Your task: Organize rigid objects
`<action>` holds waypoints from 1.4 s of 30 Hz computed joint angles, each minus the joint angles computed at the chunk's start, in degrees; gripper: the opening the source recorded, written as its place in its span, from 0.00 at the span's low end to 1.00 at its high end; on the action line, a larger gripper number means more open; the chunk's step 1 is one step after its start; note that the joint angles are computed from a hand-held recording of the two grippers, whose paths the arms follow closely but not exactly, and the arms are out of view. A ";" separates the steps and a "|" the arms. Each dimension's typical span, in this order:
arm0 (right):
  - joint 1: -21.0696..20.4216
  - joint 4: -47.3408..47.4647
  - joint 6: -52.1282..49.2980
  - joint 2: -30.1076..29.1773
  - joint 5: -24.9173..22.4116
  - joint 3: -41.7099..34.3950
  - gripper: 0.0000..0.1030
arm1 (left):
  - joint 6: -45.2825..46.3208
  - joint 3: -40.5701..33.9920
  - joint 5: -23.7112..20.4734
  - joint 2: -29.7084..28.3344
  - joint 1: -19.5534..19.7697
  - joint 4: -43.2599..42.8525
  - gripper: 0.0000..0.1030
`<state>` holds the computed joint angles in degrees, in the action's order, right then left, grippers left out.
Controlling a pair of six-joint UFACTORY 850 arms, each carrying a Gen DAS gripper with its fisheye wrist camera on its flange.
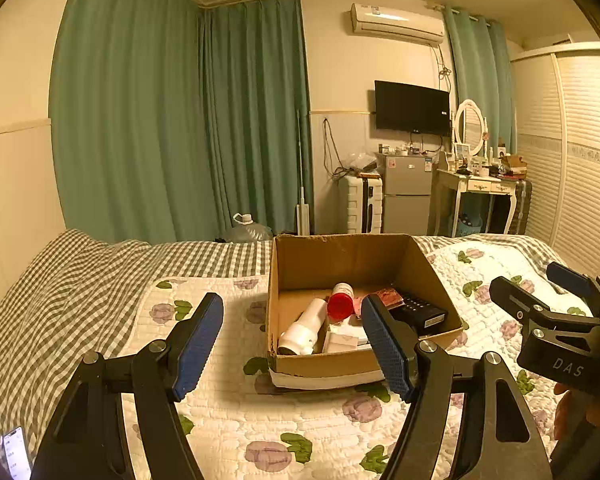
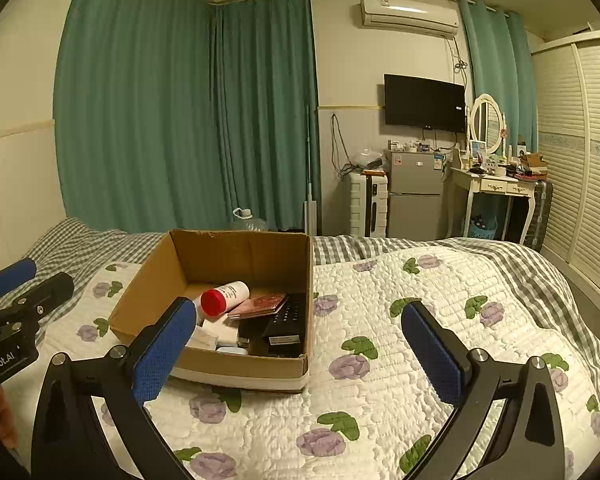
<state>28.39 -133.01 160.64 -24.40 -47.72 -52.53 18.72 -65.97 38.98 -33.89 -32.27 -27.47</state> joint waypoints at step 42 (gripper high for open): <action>0.54 2.08 -2.33 -1.06 1.58 -1.39 1.00 | 0.16 -1.04 -3.05 -0.56 0.10 0.27 0.72</action>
